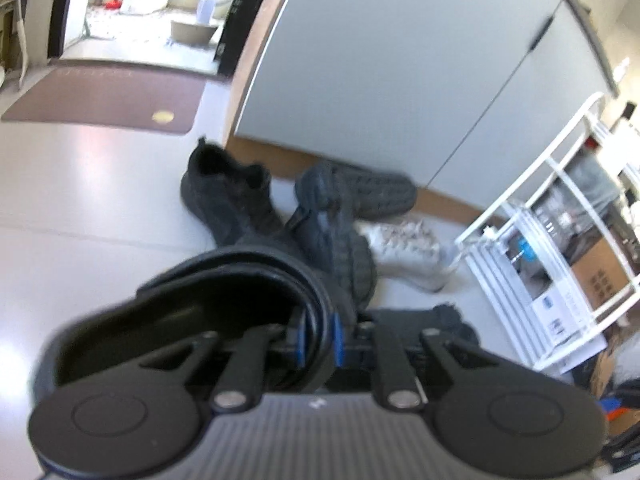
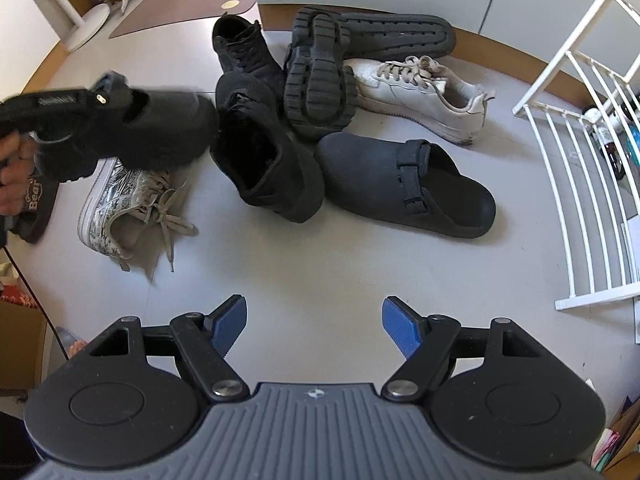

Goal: Organize scattered shoes
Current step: 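Lift the black clog with the left tool away from the pile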

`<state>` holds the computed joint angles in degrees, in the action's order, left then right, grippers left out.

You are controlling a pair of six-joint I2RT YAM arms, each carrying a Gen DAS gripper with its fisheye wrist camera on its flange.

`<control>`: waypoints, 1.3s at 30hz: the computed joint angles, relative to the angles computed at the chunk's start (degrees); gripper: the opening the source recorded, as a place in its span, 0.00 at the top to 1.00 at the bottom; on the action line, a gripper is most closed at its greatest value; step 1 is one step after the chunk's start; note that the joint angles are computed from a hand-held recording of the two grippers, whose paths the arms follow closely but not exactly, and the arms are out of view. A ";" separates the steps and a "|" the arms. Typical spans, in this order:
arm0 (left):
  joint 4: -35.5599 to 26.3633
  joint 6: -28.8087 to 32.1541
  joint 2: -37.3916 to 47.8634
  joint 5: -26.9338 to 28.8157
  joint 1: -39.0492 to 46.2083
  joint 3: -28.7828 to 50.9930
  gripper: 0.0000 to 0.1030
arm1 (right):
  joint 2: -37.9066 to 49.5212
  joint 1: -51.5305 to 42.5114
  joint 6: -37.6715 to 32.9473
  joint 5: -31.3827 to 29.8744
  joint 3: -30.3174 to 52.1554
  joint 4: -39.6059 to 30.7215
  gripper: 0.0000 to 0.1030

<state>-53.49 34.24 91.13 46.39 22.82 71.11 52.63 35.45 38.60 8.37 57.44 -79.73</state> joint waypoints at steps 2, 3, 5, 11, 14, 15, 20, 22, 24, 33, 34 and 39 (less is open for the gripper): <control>-1.49 0.34 0.05 1.38 -0.14 0.99 0.86 | 0.31 0.18 0.06 -0.25 -0.18 0.27 0.23; -3.11 1.11 -0.15 2.45 -0.61 1.55 0.86 | 0.53 0.48 0.12 -0.35 -0.21 0.49 0.23; -4.66 2.27 -0.83 2.79 -1.43 1.76 0.87 | 0.91 1.10 0.13 -0.49 -0.08 0.70 0.23; -11.50 6.55 -2.35 4.79 -4.10 1.39 0.86 | 1.02 1.17 0.19 -0.56 -0.40 0.19 0.23; -14.03 7.90 -2.59 5.45 -5.99 0.66 0.87 | 0.65 0.71 -0.02 -0.73 -1.00 -0.16 0.23; -14.39 8.08 -2.61 5.51 -6.36 0.53 0.87 | 0.49 0.62 -0.17 -0.84 -1.30 -0.17 0.23; -17.80 10.56 -4.02 6.20 -9.57 -1.89 0.87 | -0.35 0.26 -0.69 -0.69 -2.03 -0.90 0.23; -18.11 10.98 -4.77 6.05 -10.64 -2.97 0.87 | -0.61 -0.31 -1.06 -0.84 -2.18 -1.22 0.23; -18.15 11.00 -5.40 5.78 -12.16 -4.37 0.87 | -0.83 -0.69 -1.35 -0.67 -2.49 -1.56 0.22; -15.06 11.07 -6.11 3.66 -19.34 -13.02 0.87 | -1.60 -1.73 -2.84 -0.88 -4.14 -2.10 0.21; -13.94 10.48 -6.49 3.53 -20.15 -14.34 0.87 | -1.63 -1.95 -2.98 -0.92 -4.15 -2.12 0.21; -9.89 7.88 -7.32 3.15 -22.43 -18.60 0.87 | -1.03 -1.71 -3.33 -0.85 -4.25 -1.94 0.18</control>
<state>-63.38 42.12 83.81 49.54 0.39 52.51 51.60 33.74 35.27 7.51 53.20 -81.67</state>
